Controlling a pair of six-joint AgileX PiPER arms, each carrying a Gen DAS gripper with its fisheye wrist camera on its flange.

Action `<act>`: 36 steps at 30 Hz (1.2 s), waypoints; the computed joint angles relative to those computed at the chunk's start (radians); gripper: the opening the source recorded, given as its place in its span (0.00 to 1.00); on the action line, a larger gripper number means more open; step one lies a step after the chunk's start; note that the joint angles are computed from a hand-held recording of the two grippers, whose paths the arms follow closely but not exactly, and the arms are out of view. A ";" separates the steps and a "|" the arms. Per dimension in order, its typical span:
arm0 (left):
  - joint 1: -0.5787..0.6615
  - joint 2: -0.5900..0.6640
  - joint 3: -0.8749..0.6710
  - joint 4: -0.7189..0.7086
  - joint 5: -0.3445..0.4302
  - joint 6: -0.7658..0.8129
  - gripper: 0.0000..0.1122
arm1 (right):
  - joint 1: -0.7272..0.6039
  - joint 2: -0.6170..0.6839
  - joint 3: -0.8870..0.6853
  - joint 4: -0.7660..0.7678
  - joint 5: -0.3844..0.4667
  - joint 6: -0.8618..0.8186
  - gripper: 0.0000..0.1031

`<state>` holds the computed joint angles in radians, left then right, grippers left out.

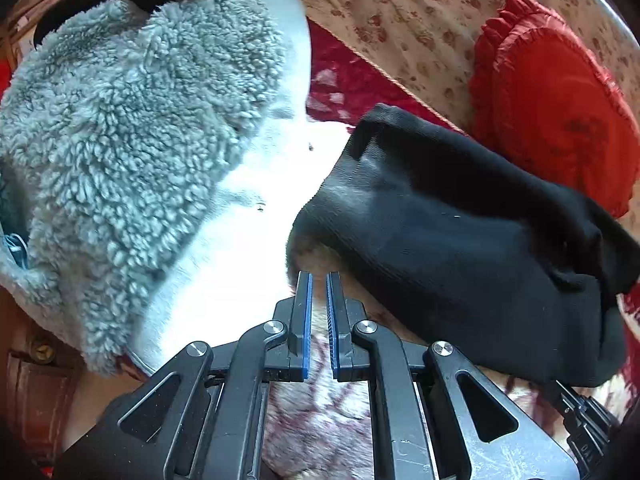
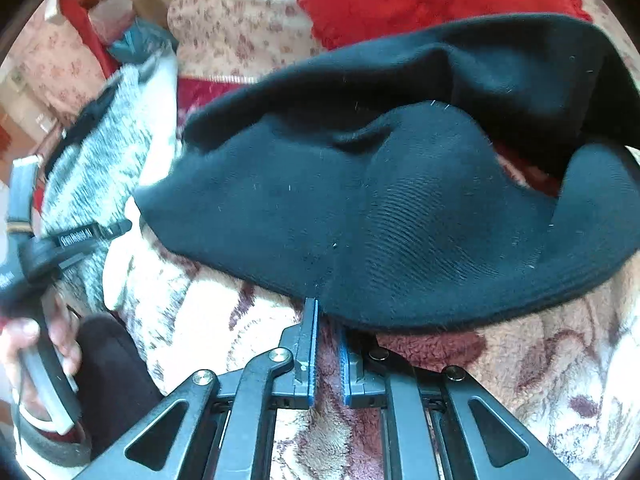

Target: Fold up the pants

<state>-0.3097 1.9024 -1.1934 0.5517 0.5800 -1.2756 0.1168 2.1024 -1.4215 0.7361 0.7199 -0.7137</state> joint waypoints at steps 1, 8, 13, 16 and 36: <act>0.006 -0.013 0.014 -0.030 -0.028 0.016 0.05 | -0.009 -0.011 0.007 0.018 -0.001 -0.011 0.09; 0.049 -0.027 0.041 -0.192 -0.132 0.080 0.51 | -0.050 -0.047 0.025 0.067 0.011 -0.031 0.42; 0.086 0.067 -0.072 -0.325 -0.145 0.168 0.51 | -0.082 -0.043 0.039 0.100 -0.001 -0.036 0.42; 0.095 0.133 -0.155 -0.381 -0.139 0.220 0.41 | -0.098 -0.005 -0.005 0.169 0.015 -0.048 0.42; 0.080 -0.035 0.055 -0.198 -0.122 0.135 0.12 | -0.072 0.014 -0.001 0.075 0.145 -0.039 0.18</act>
<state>-0.2293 1.8676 -1.1386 0.3539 0.4578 -1.1411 0.0450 2.1162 -1.4223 0.8114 0.8644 -0.7523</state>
